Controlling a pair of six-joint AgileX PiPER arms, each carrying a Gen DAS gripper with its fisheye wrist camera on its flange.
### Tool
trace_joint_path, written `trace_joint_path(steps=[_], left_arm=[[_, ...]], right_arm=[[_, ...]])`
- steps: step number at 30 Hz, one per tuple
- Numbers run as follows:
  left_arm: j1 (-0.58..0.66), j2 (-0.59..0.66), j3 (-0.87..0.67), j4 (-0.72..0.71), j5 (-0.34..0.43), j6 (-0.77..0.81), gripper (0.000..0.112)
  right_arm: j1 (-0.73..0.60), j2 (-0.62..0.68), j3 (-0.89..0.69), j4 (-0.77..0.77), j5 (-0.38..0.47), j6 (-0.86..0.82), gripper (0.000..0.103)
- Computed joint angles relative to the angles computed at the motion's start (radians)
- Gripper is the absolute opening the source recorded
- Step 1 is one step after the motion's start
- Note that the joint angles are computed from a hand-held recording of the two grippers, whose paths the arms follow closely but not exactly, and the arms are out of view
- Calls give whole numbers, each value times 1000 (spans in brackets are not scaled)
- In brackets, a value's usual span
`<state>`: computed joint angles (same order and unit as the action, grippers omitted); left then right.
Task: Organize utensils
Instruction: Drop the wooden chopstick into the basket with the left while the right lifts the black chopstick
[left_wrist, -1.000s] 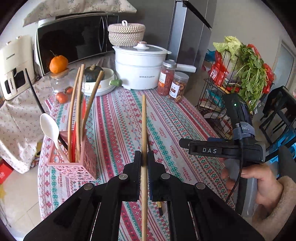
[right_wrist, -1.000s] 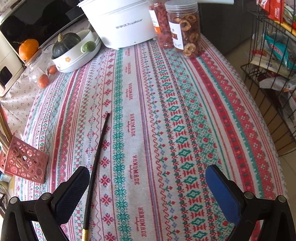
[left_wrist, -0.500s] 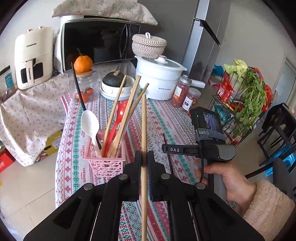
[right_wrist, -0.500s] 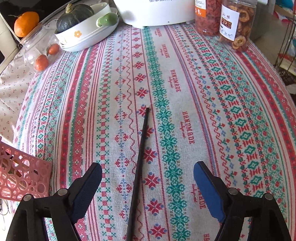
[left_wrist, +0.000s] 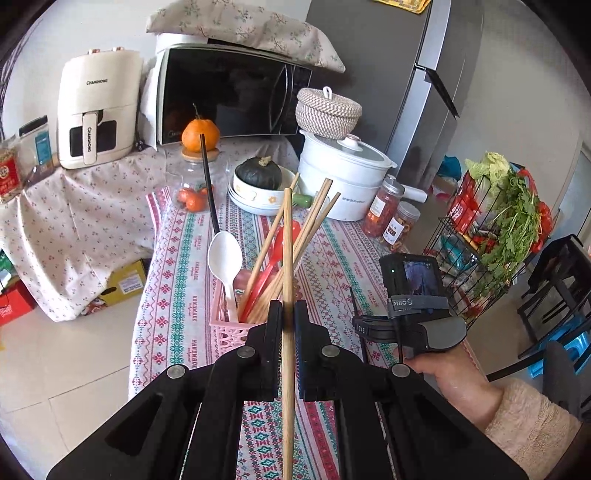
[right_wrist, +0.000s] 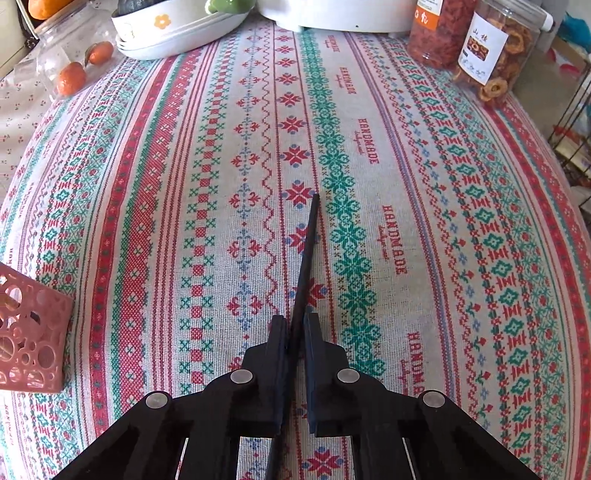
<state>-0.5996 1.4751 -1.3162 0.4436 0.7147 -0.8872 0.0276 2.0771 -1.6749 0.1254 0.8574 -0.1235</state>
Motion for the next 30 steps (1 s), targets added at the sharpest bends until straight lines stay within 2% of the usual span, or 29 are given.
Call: trace_joint_path(steps=[4, 9, 17, 26, 30], left_arm=[[-2, -7, 6, 23, -3, -29, 6], [-17, -24, 15, 81, 6, -91, 6], [-49, -83, 47, 269, 23, -309, 6], [-93, -130, 78, 503, 43, -567, 6], [-131, -128, 87, 668, 89, -707, 6]], right_arm=[[-56, -48, 31, 135, 26, -101, 4], [-113, -189, 136, 298, 4, -256, 4], [-221, -425, 308, 568, 0, -521, 4], [-280, -564, 378, 724, -5, -707, 4], [-274, -599, 392, 752, -8, -757, 4]])
